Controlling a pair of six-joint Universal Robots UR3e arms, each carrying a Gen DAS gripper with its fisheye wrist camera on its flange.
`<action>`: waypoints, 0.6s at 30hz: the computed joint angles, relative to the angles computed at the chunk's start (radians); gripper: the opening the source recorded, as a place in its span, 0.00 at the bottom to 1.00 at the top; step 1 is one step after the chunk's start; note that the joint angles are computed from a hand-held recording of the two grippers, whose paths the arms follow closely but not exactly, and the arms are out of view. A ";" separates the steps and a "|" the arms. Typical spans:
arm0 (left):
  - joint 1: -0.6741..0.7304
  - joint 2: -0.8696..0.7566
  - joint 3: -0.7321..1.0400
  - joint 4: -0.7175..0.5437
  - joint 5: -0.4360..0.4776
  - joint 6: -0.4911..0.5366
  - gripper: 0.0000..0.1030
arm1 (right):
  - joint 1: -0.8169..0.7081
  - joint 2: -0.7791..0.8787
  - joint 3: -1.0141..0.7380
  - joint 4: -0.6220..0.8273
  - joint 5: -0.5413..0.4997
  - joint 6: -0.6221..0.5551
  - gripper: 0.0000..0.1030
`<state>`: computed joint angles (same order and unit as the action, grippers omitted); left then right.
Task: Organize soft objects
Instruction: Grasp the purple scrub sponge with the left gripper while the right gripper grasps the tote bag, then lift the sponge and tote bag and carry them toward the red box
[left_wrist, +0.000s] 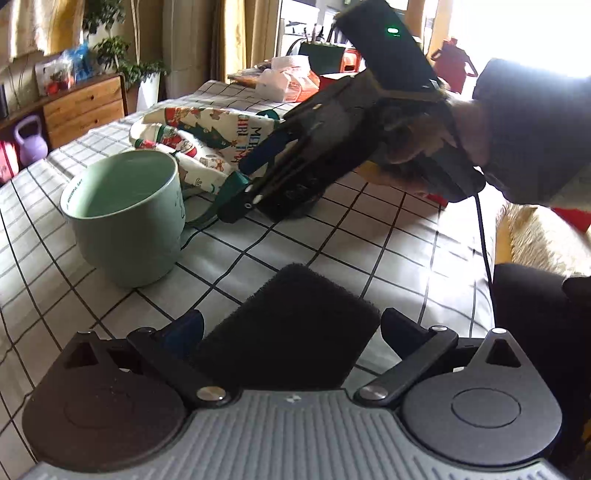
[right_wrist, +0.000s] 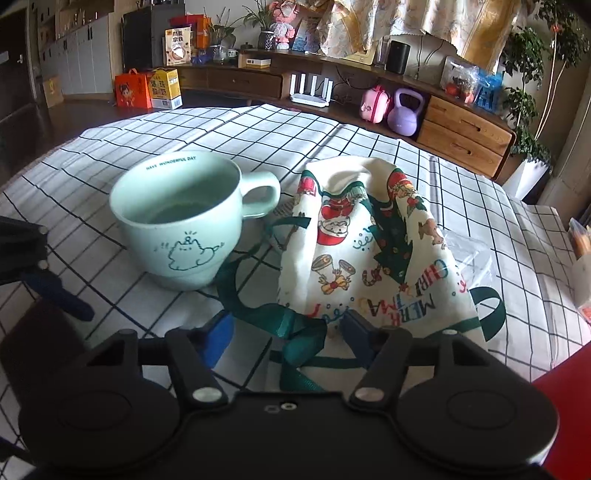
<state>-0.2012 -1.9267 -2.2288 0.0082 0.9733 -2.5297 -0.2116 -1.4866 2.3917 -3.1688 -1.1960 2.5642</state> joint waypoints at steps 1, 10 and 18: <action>-0.004 -0.005 -0.005 0.020 0.005 -0.001 1.00 | 0.003 0.013 0.003 -0.026 -0.007 0.007 0.57; -0.026 -0.037 -0.051 0.167 0.036 -0.070 1.00 | 0.050 0.107 0.029 -0.222 -0.098 0.042 0.37; -0.044 -0.024 -0.068 0.196 0.077 -0.141 0.98 | 0.027 0.023 0.096 -0.233 -0.055 0.044 0.11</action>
